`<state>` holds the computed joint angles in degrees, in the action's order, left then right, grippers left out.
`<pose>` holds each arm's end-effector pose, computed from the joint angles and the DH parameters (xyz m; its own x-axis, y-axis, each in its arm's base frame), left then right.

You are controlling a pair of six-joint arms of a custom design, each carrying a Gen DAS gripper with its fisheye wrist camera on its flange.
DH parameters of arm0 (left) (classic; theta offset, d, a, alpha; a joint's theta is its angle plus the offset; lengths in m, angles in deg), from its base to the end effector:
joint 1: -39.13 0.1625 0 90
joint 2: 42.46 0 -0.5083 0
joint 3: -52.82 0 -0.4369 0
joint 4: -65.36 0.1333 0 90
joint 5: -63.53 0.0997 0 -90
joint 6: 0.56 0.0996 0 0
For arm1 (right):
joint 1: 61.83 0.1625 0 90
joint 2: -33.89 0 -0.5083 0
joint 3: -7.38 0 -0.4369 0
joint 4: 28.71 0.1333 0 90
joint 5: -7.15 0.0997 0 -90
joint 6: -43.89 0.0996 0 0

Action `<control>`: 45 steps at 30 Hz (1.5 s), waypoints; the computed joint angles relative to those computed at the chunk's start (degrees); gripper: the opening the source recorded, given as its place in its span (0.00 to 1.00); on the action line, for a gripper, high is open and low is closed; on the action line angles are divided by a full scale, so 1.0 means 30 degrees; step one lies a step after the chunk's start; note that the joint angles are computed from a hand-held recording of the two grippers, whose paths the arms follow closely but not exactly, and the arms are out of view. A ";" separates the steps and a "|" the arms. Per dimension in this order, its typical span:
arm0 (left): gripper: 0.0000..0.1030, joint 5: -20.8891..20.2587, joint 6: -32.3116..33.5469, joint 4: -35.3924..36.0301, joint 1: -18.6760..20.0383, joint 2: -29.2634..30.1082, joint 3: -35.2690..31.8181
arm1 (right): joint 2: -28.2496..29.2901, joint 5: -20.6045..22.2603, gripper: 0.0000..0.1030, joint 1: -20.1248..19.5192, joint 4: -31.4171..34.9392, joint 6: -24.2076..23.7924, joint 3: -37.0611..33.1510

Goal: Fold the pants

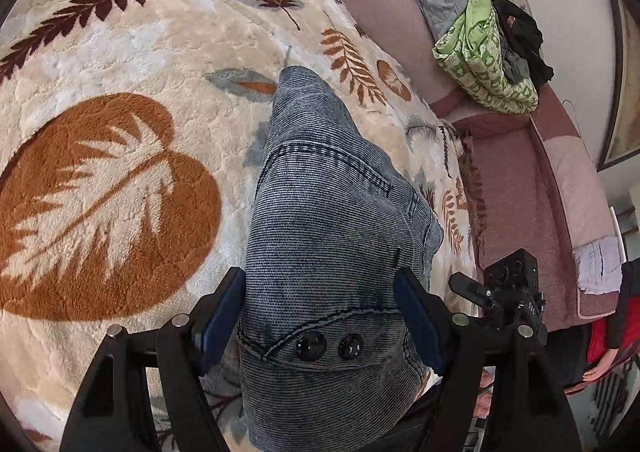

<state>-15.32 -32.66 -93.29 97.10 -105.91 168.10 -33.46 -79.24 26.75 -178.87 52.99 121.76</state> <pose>-0.2000 -0.6073 0.2090 -0.9995 -0.0306 -0.0030 -0.0277 0.9387 -0.3435 0.1243 -0.6165 0.2378 -0.9817 0.1643 -0.0965 0.1817 0.9597 -0.2146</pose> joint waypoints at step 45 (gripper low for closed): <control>0.25 0.6527 0.6332 -0.1496 -0.2527 0.0335 -0.1962 | 0.1047 -0.3648 0.16 0.4026 -0.1860 -0.3869 -0.3174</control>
